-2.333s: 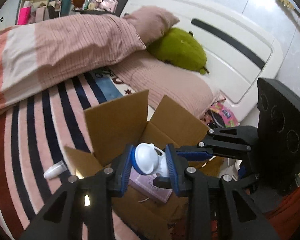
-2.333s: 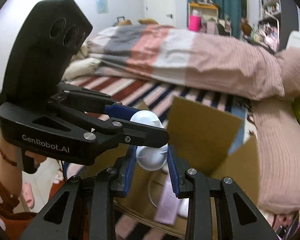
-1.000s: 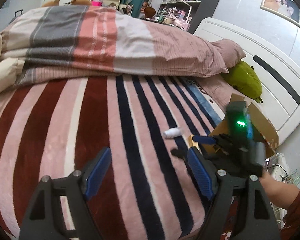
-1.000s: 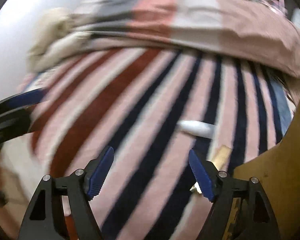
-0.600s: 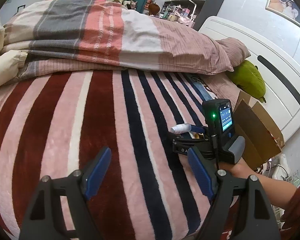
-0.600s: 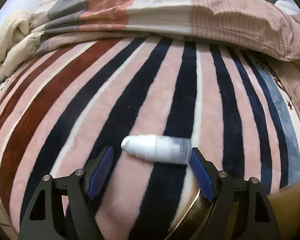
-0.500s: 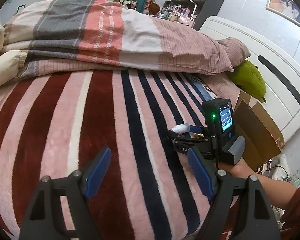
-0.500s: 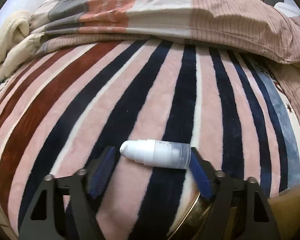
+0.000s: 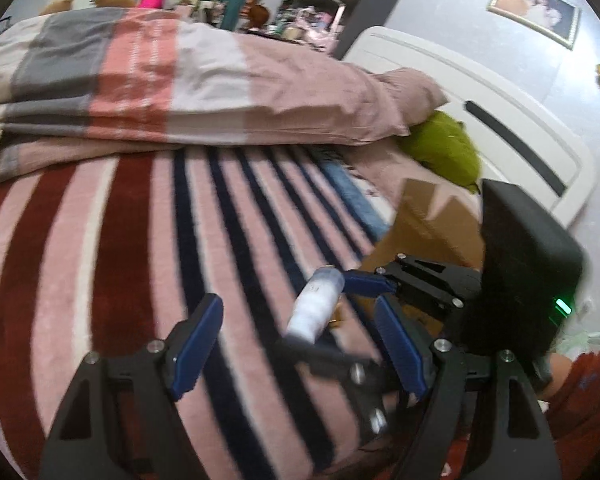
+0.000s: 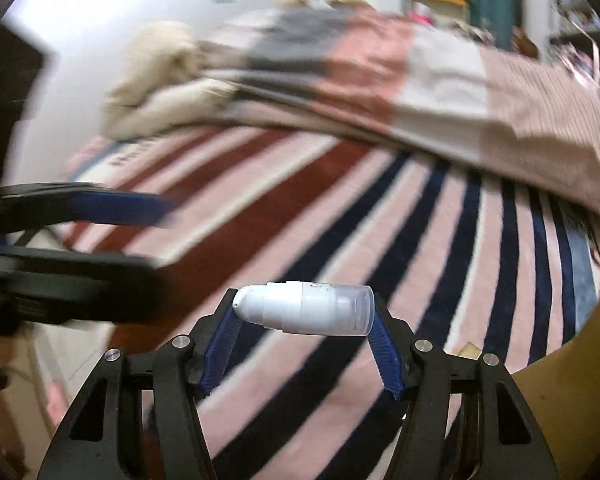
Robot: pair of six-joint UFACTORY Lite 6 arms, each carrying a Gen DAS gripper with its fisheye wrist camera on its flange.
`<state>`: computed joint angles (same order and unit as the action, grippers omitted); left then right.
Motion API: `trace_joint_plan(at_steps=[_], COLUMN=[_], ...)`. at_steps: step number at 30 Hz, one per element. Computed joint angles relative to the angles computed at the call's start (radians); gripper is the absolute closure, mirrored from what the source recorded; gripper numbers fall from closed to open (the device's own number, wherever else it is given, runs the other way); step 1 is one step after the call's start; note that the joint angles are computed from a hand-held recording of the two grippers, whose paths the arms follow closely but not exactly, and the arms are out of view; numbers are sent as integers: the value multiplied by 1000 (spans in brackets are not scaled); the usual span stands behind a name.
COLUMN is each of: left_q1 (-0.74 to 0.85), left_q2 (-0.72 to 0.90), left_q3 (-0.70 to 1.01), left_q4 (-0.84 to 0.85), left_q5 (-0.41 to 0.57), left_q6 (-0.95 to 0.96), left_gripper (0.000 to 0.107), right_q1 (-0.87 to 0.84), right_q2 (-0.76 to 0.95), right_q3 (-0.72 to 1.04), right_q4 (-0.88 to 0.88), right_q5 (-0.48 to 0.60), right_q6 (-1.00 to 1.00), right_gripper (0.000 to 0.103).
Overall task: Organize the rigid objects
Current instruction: 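Move the right tool back and grasp the white tube, then carry the white tube into the box and open the right tool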
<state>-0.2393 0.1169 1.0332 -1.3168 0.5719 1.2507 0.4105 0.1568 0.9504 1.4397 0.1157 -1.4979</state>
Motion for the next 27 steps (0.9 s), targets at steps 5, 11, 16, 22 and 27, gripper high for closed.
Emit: trace_joint_plan(at_steps=[5,11,16,22,27], left_q1=[-104,-276,-414,-521,-558], left_q2=[17,102,279,546,782], left_q3=[82,262,532,919,1273], left_q4=[43,177,390,625,750], left_q5=[27,-42,-50,35,175], left_q6=[-84,-263,-501,-753,-916], left_gripper=[63,78,78,78,78], right_q1=[37,-96,-356,-632,-765], right_q2=[-243,-437,-530,-531,-492], right_q3=[-136,-222,-247,-235,-228], right_q4=[-365,-542,-464,-443,-461], right_q5=[-22,47,227,387,439], right_q6=[295,396,231,108,44], right_gripper=[45,45,45,45,45])
